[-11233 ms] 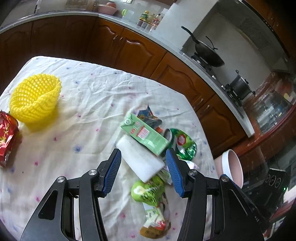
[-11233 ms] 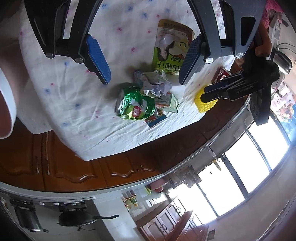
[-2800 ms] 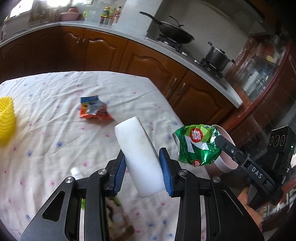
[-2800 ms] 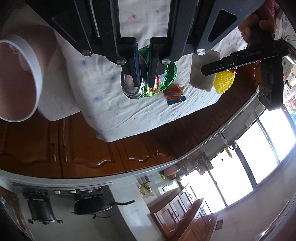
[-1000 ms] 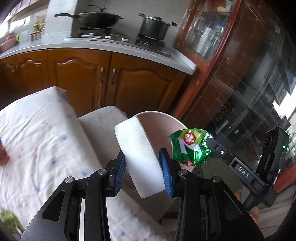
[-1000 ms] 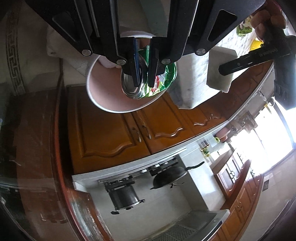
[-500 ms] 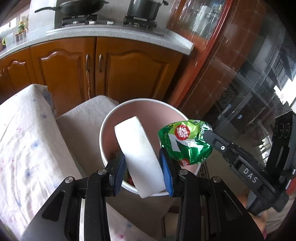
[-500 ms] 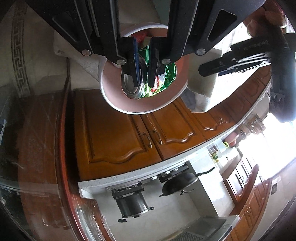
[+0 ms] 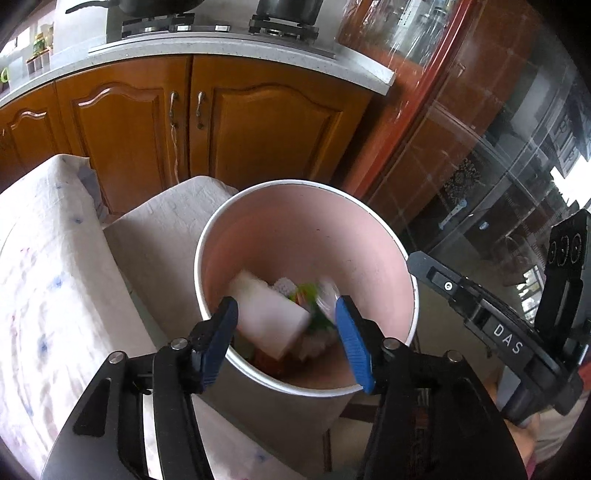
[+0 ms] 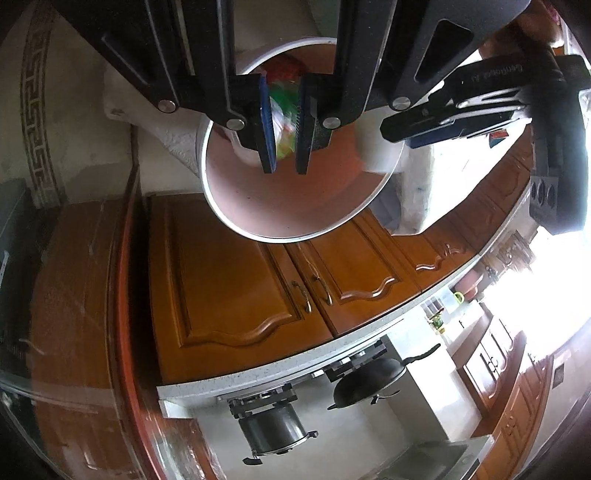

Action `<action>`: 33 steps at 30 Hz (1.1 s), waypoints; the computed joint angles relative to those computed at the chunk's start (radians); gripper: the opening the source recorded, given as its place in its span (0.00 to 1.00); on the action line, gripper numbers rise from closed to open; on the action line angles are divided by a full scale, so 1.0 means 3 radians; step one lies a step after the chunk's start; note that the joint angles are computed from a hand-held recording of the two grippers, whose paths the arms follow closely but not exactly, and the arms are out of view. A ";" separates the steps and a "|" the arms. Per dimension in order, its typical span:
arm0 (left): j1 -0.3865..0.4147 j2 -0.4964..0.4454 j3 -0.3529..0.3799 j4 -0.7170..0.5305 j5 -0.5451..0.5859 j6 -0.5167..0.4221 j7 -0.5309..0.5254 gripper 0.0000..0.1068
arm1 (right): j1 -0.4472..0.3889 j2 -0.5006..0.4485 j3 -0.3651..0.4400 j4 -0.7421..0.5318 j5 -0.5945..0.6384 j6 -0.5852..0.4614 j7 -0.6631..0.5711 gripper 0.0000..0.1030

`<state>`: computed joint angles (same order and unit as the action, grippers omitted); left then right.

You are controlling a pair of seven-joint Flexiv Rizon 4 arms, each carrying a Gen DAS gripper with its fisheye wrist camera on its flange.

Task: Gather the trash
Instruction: 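Carry sponge and chip bag over the pink bin and open both grippers, then move both open grippers back over the table toward the drink pouch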

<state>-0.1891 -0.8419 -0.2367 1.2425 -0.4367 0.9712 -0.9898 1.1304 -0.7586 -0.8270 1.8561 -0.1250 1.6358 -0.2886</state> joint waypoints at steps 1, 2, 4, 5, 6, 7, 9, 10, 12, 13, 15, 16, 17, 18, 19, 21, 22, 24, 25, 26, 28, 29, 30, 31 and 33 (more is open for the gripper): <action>0.0011 0.0011 -0.0005 0.0017 -0.0010 0.0002 -0.0002 0.53 | 0.0018 -0.0002 -0.0018 0.0014 0.0012 0.0012 0.0010 0.15; 0.0025 0.0024 -0.0012 0.0037 -0.0024 0.0006 -0.0002 0.53 | 0.0038 -0.0007 -0.0042 0.0025 0.0027 0.0022 0.0019 0.15; 0.0064 0.0057 -0.0040 0.0096 -0.0069 0.0030 0.0012 0.53 | 0.0086 -0.0015 -0.0089 0.0053 0.0068 0.0053 0.0032 0.18; 0.0086 0.0077 -0.0056 0.0130 -0.0095 0.0042 0.0023 0.53 | 0.0094 -0.0019 -0.0097 0.0056 0.0089 0.0068 0.0029 0.23; 0.0117 0.0112 -0.0082 0.0191 -0.0136 0.0077 0.0043 0.53 | 0.0129 -0.0027 -0.0128 0.0070 0.0118 0.0086 0.0035 0.29; 0.0141 0.0147 -0.0100 0.0252 -0.0172 0.0117 0.0057 0.53 | 0.0158 -0.0038 -0.0155 0.0071 0.0144 0.0093 0.0034 0.32; 0.0212 0.0222 -0.0148 0.0389 -0.0265 0.0203 0.0109 0.55 | 0.0181 -0.0057 -0.0176 0.0056 0.0183 0.0109 0.0020 0.43; 0.0246 0.0262 -0.0163 0.0459 -0.0314 0.0246 0.0121 0.56 | 0.0215 -0.0071 -0.0201 0.0058 0.0211 0.0130 0.0020 0.46; 0.0319 0.0330 -0.0200 0.0581 -0.0412 0.0305 0.0170 0.56 | 0.0248 -0.0096 -0.0214 0.0049 0.0266 0.0181 0.0001 0.56; 0.0359 0.0371 -0.0213 0.0653 -0.0462 0.0344 0.0196 0.56 | 0.0268 -0.0106 -0.0224 0.0039 0.0296 0.0197 -0.0012 0.58; 0.0425 0.0441 -0.0233 0.0779 -0.0558 0.0426 0.0244 0.56 | 0.0309 -0.0139 -0.0245 0.0016 0.0366 0.0251 -0.0039 0.68; 0.0469 0.0483 -0.0252 0.0855 -0.0616 0.0469 0.0278 0.56 | 0.0345 -0.0162 -0.0268 -0.0002 0.0398 0.0269 -0.0055 0.70; 0.0515 0.0526 -0.0274 0.0933 -0.0681 0.0510 0.0316 0.56 | 0.0360 -0.0174 -0.0269 -0.0026 0.0424 0.0274 -0.0076 0.73; 0.0544 0.0559 -0.0281 0.0991 -0.0731 0.0542 0.0341 0.56 | 0.0362 -0.0176 -0.0259 -0.0051 0.0443 0.0276 -0.0097 0.74; 0.0587 0.0601 -0.0301 0.1067 -0.0799 0.0585 0.0379 0.56 | 0.0365 -0.0185 -0.0244 -0.0085 0.0459 0.0293 -0.0116 0.74; 0.0651 0.0670 -0.0318 0.1185 -0.0911 0.0652 0.0449 0.56 | 0.0366 -0.0204 -0.0224 -0.0157 0.0483 0.0287 -0.0142 0.74; 0.0681 0.0707 -0.0324 0.1248 -0.0969 0.0695 0.0484 0.56 | 0.0365 -0.0212 -0.0210 -0.0186 0.0488 0.0289 -0.0155 0.74; 0.0749 0.0779 -0.0349 0.1373 -0.1102 0.0761 0.0565 0.56 | 0.0354 -0.0229 -0.0167 -0.0257 0.0483 0.0297 -0.0186 0.75; 0.0784 0.0814 -0.0364 0.1435 -0.1173 0.0784 0.0618 0.56 | 0.0344 -0.0239 -0.0144 -0.0297 0.0480 0.0300 -0.0199 0.75; 0.0813 0.0851 -0.0360 0.1493 -0.1239 0.0813 0.0654 0.56 | 0.0344 -0.0255 -0.0132 -0.0332 0.0485 0.0306 -0.0203 0.75; 0.0847 0.0892 -0.0345 0.1548 -0.1341 0.0822 0.0705 0.56 | 0.0344 -0.0297 -0.0111 -0.0405 0.0502 0.0331 -0.0207 0.76; 0.0881 0.0925 -0.0349 0.1596 -0.1419 0.0831 0.0753 0.56 | 0.0344 -0.0308 -0.0097 -0.0435 0.0502 0.0327 -0.0219 0.77; 0.0884 0.0944 -0.0338 0.1625 -0.1473 0.0846 0.0781 0.56 | 0.0342 -0.0320 -0.0081 -0.0473 0.0495 0.0316 -0.0229 0.77; 0.0898 0.0969 -0.0331 0.1663 -0.1537 0.0861 0.0820 0.56 | 0.0344 -0.0329 -0.0070 -0.0493 0.0493 0.0317 -0.0235 0.77; 0.0921 0.1010 -0.0312 0.1722 -0.1660 0.0876 0.0901 0.56 | 0.0324 -0.0340 -0.0018 -0.0562 0.0472 0.0297 -0.0247 0.78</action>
<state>0.0871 -0.5387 -0.3304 1.7591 -0.9345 1.2338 -0.7196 1.2276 -0.8605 -0.8323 1.6875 0.0166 1.7249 -0.3626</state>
